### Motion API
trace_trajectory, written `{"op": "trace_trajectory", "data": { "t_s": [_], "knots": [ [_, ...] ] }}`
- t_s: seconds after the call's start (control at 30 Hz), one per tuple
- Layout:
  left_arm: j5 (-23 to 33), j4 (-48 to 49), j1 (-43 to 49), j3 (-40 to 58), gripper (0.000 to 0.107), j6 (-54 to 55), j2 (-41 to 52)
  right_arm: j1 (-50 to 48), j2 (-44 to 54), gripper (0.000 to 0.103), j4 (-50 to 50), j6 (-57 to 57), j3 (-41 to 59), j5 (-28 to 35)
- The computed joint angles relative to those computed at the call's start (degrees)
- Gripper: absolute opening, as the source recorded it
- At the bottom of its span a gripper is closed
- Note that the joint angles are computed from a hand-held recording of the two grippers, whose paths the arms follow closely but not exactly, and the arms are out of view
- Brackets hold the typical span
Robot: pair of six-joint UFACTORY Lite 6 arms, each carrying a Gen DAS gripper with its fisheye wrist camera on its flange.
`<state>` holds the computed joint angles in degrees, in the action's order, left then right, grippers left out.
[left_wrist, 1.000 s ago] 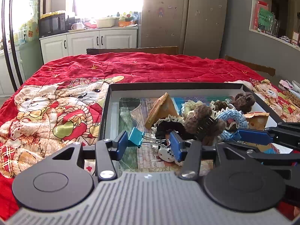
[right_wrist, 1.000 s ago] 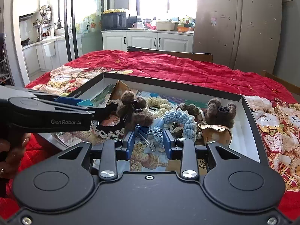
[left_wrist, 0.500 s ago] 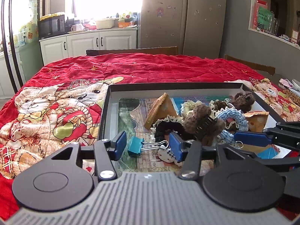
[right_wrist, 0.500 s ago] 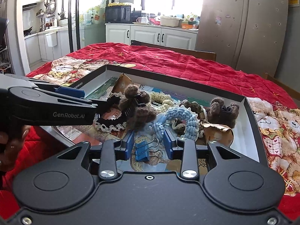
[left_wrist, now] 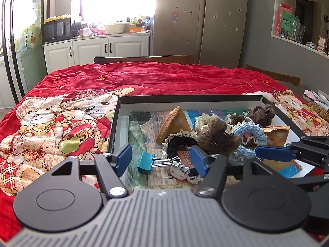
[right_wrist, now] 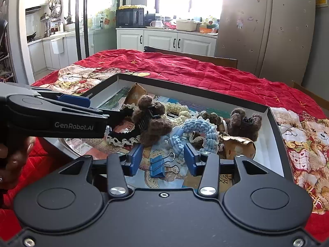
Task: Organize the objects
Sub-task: 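Carry both binder clips over the tray and lower them inside, then open both tools releasing the clips and withdraw from the tray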
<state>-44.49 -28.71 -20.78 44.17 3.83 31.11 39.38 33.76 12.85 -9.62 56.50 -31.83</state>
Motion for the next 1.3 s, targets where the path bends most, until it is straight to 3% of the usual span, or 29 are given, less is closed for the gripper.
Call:
{"op": "trace_trajectory", "data": {
  "t_s": [0.27, 0.57, 0.9, 1.07, 1.3],
  "knots": [
    [-0.42, -0.78, -1.09, -2.43, 0.085, -0.34, -2.69, 0.0, -2.46, 0.044, 0.53, 0.1, -2.42, -0.53],
    [0.33, -4.78, -3.71, -6.72, 0.087, 1.33, -7.67, 0.47, -8.93, 0.049, 0.95, 0.41, -9.53, -2.44],
    [-0.99, -16.05, -10.66, -13.92, 0.096, 6.75, -15.75, -0.5, -22.96, 0.056, 0.03, 3.69, -22.83, -3.49],
    [-1.21, -22.07, -15.77, -17.74, 0.102, 8.78, -20.22, -1.66, -32.07, 0.067, 1.06, 4.76, -30.3, -3.09],
    [-2.43, -31.78, -25.05, -21.73, 0.103, 11.75, -24.84, -2.01, -45.55, 0.074, 6.02, -0.43, -39.37, 0.37]
  ]
}}
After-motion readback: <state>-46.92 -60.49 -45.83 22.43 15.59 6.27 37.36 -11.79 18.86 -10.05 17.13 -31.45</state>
